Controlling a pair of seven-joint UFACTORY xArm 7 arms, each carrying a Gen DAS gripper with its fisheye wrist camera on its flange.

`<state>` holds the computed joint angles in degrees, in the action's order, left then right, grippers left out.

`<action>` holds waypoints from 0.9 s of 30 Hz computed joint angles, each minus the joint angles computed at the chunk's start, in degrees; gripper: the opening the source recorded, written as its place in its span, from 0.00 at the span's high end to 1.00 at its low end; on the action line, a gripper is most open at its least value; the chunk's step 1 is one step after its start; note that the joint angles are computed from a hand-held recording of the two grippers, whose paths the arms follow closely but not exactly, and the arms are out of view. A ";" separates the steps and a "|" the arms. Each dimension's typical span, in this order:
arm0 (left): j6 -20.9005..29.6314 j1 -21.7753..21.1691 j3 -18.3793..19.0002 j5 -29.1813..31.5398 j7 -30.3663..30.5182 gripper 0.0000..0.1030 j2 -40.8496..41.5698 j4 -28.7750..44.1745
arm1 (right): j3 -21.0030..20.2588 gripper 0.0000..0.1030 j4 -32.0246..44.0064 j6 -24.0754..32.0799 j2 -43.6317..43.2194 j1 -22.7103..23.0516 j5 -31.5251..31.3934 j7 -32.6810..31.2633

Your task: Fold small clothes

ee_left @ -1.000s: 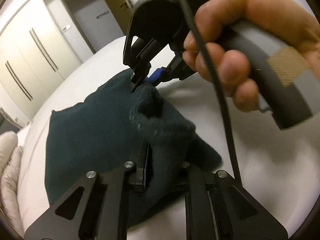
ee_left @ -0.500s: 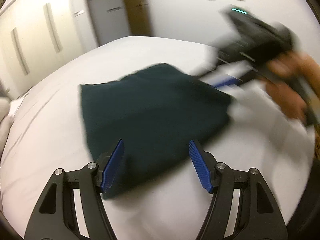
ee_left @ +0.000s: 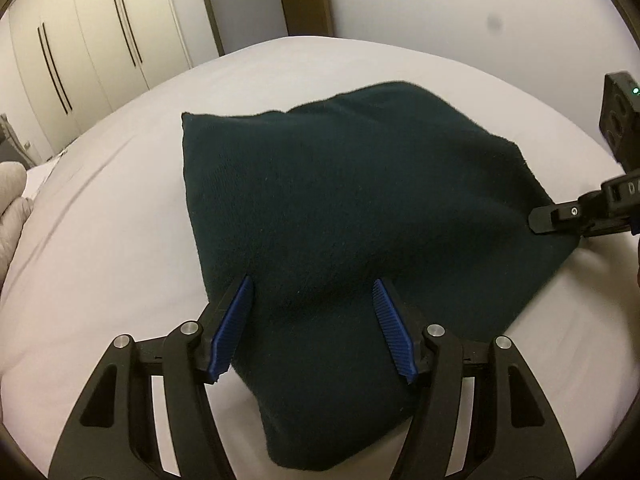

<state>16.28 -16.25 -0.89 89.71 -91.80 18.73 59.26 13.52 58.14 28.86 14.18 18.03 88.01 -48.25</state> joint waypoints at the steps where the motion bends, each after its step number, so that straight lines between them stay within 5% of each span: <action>1: -0.63 0.27 0.35 1.48 -0.79 0.41 0.38 0.29 | 0.05 0.89 -0.54 2.21 0.39 -1.10 3.85 -2.33; 3: -0.68 0.18 -0.05 3.13 -2.96 0.41 1.09 0.77 | -0.51 0.90 -1.62 5.23 0.57 -2.18 8.55 -5.16; 6: -0.30 -0.31 -0.39 5.23 -6.94 0.41 -4.03 -3.90 | -1.29 0.83 -2.61 5.01 -1.21 -1.45 5.87 -3.40; 8: 3.21 -1.27 -3.16 3.62 -8.56 0.41 -8.41 -6.55 | -1.69 0.62 -3.19 1.27 -3.53 -0.27 -1.27 2.82; 10: 4.06 -0.80 -3.73 3.13 -8.67 0.41 -12.58 -8.09 | -3.28 0.62 -4.69 -6.39 -7.23 2.99 -7.12 6.60; 12: 4.00 0.33 -3.77 2.17 -7.34 0.41 -11.81 -6.15 | -1.28 0.62 -4.13 -8.01 -8.96 1.22 -4.69 4.07; 15: 5.80 0.81 -3.80 -5.83 0.50 0.41 -8.42 -2.36 | -1.18 0.62 1.81 -1.52 -6.37 0.91 3.36 -5.22; 17: 4.26 1.56 -3.29 -15.38 8.31 0.41 -5.02 -0.09 | -0.70 0.62 6.79 0.31 -2.45 1.54 4.02 -8.54; 19: 1.93 1.26 -2.61 -20.02 9.78 0.40 -5.26 -1.83 | -0.22 0.62 12.23 0.01 3.22 2.42 0.42 -6.07; 20: 0.93 0.85 -1.52 -19.52 8.52 0.39 -5.03 -1.92 | -0.13 0.63 14.10 0.20 5.70 2.43 -2.91 -2.65; 23: 1.09 -0.78 -0.16 -22.34 10.75 0.39 -5.01 -1.63 | 0.45 1.00 15.75 -2.92 10.43 2.06 -5.69 0.10; 27: 1.03 -2.45 1.53 -22.09 10.41 0.38 -4.52 -1.21 | 3.23 1.00 11.64 -0.86 8.61 -2.89 5.10 -9.31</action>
<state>17.31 -18.70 0.65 67.62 -81.38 14.21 58.05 16.75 69.78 28.00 22.79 15.14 93.11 -57.56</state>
